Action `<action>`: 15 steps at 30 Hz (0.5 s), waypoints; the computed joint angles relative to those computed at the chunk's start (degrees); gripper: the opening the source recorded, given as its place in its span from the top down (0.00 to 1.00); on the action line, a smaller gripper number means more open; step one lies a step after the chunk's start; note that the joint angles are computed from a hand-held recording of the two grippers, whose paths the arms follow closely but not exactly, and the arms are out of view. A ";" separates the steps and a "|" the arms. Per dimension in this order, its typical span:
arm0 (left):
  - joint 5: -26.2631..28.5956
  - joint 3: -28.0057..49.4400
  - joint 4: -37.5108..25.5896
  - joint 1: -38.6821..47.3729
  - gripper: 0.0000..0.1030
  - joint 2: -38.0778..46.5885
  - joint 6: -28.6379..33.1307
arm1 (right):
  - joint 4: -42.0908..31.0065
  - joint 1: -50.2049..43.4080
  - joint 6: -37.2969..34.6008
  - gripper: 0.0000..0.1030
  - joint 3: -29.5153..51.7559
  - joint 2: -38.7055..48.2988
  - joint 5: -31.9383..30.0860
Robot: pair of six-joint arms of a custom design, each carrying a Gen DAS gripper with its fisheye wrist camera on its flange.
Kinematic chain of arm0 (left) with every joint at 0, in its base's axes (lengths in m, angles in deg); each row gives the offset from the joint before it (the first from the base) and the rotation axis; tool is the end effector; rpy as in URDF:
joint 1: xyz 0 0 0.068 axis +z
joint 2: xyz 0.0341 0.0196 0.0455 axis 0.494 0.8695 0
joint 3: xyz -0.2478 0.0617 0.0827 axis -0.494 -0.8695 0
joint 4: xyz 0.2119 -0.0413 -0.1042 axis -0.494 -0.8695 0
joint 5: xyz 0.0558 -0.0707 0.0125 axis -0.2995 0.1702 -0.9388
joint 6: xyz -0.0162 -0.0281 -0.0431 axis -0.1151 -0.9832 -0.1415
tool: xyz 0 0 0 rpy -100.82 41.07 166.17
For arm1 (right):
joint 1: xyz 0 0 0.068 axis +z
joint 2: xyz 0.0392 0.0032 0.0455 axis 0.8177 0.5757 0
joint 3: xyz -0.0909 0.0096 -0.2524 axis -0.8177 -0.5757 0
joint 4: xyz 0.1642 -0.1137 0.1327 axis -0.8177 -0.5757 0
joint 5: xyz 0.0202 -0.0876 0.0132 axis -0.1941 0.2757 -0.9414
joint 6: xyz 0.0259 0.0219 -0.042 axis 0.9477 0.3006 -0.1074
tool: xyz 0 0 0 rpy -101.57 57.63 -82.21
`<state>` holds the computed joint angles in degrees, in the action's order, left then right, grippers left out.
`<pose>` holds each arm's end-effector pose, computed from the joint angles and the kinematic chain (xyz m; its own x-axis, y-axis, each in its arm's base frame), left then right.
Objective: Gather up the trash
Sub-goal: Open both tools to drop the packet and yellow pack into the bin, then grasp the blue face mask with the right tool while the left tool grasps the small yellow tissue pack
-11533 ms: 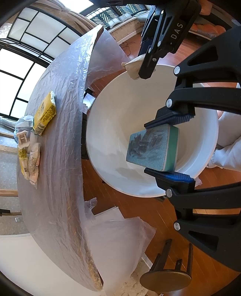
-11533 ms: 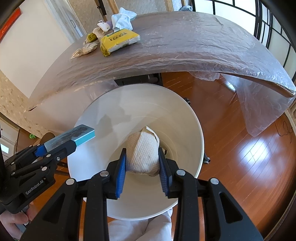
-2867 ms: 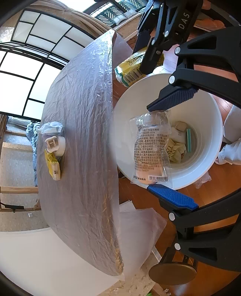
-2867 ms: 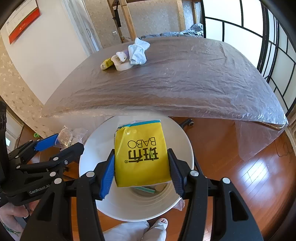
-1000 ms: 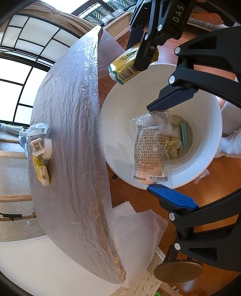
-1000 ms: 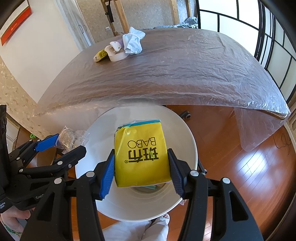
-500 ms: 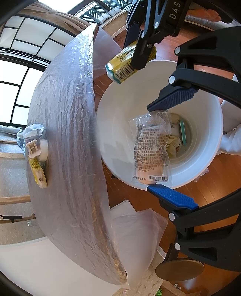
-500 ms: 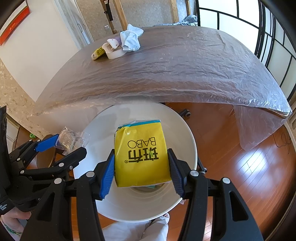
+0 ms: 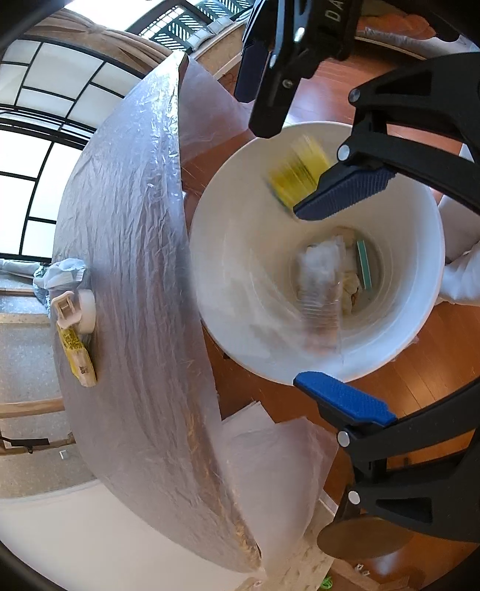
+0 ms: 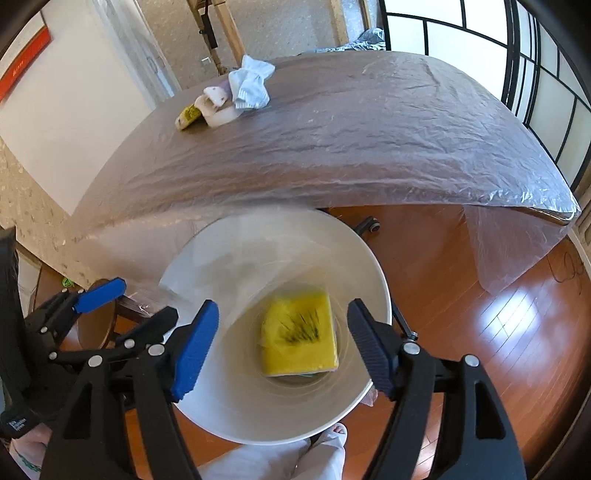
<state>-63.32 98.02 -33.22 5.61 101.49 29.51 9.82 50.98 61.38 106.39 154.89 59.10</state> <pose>0.3720 -0.1672 0.1299 -0.7678 0.3339 -0.5468 0.4219 0.9058 -0.0393 0.2479 -0.0092 0.2225 -0.8432 0.2403 -0.4809 0.1141 0.9541 0.2768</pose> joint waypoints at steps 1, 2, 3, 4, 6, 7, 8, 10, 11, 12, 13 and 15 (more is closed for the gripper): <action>0.00 -0.05 0.05 0.01 0.17 -0.08 -0.05 | -0.05 -0.01 0.09 0.31 0.06 -0.12 0.09; 0.00 -0.14 0.14 0.00 0.16 -0.14 -0.06 | -0.05 -0.23 0.20 0.31 0.10 -0.23 -0.05; -0.01 -0.26 0.24 -0.05 0.16 -0.27 -0.06 | 0.03 -0.40 0.46 0.31 0.13 -0.25 -0.22; 0.04 -0.62 0.58 -0.03 0.16 -0.56 0.00 | -0.02 -0.49 0.61 0.31 0.10 -0.39 -0.34; 0.14 -0.57 0.52 -0.13 0.16 -0.75 0.00 | -0.15 -0.73 0.81 0.31 0.03 -0.87 -0.67; 0.15 -0.84 0.74 -0.13 0.15 -0.99 -0.01 | -0.28 -0.57 0.99 0.31 0.05 -1.14 -0.58; 0.07 -0.76 0.66 -0.28 0.15 -1.10 -0.15 | -0.36 -0.54 1.06 0.31 0.11 -1.36 -0.56; 0.18 -0.74 0.49 -0.40 0.15 -1.33 -0.25 | -0.40 -0.49 1.29 0.31 0.15 -1.75 -0.56; 0.17 -0.97 0.61 -0.39 0.15 -1.53 -0.28 | -0.35 -0.50 1.41 0.31 0.10 -1.96 -0.68; 0.14 -1.04 0.68 -0.43 0.15 -1.64 -0.36 | -0.34 -0.52 1.50 0.31 0.13 -2.27 -0.76; 0.27 -1.09 0.68 -0.40 0.15 -1.74 -0.42 | -0.43 -0.48 1.52 0.31 0.34 -2.36 -0.72; 0.68 -0.95 0.38 -0.28 0.15 -1.94 -0.40 | -0.74 -0.50 1.49 0.31 0.62 -2.91 -0.73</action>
